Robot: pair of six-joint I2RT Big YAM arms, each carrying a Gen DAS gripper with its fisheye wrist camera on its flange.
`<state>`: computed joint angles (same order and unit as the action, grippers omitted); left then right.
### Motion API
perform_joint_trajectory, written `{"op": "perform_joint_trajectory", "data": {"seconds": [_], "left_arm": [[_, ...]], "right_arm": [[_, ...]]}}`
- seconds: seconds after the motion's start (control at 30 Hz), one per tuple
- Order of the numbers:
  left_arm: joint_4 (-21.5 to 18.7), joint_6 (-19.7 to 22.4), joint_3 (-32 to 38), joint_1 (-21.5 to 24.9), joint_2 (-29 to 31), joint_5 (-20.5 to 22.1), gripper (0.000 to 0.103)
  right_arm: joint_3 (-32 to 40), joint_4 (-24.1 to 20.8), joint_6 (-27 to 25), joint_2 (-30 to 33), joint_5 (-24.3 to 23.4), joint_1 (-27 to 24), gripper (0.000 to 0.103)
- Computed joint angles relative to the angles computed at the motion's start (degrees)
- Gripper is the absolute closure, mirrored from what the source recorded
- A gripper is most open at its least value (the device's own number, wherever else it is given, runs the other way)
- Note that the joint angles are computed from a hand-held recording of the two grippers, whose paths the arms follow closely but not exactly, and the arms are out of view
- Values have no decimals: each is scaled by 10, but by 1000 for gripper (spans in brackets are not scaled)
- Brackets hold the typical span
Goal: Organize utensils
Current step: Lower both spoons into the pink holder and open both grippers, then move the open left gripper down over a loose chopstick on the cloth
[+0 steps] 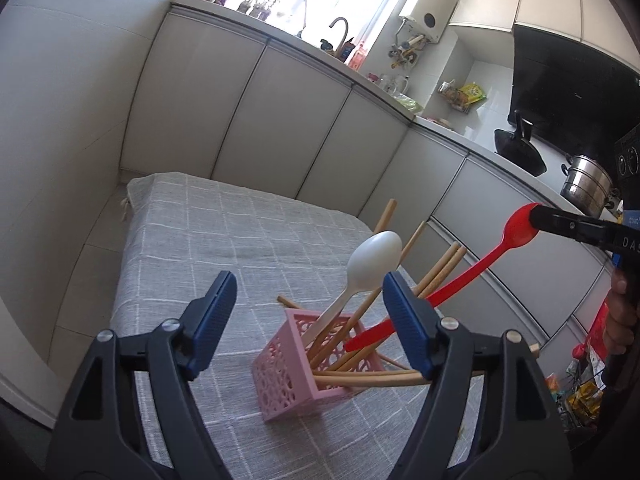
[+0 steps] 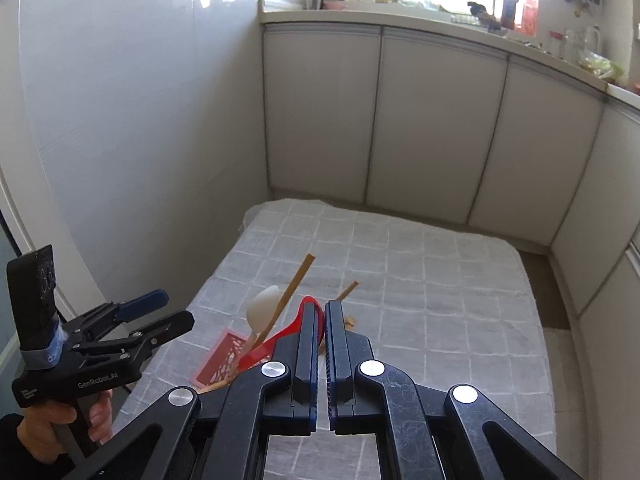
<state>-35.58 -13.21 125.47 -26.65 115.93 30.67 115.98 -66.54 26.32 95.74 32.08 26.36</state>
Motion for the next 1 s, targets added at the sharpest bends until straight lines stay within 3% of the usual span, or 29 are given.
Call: {"op": "perform_joint_trajectory", "data": {"seconds": [0.1,0.2,0.27,0.3,0.33,0.47,0.67,0.83,1.0], "left_arm": [[-19,-6,12,2,5,-7,27],[-37,-4,19,3,5,-11,27],[-53,5,26,2,3,-19,27],[-59,9,26,1,0,-23,27],[-67,13,29,0,-2,-27,26],[-92,16,36,-6,-15,-45,21],[-135,26,22,-22,-54,-93,16],[-189,42,2,-38,-92,-129,3],[-236,60,-30,-59,-128,-170,2]], "right_arm": [[25,-14,-1,27,-35,-9,101],[7,22,10,29,-75,-22,99],[-17,52,21,19,-101,-32,91],[-23,56,32,14,-107,-36,80],[-33,60,43,7,-108,-38,75],[-82,87,65,-40,-105,-39,72],[-160,104,97,-120,-83,-27,50],[-202,80,131,-167,-83,-17,31],[-235,48,155,-202,-73,2,21]]}}
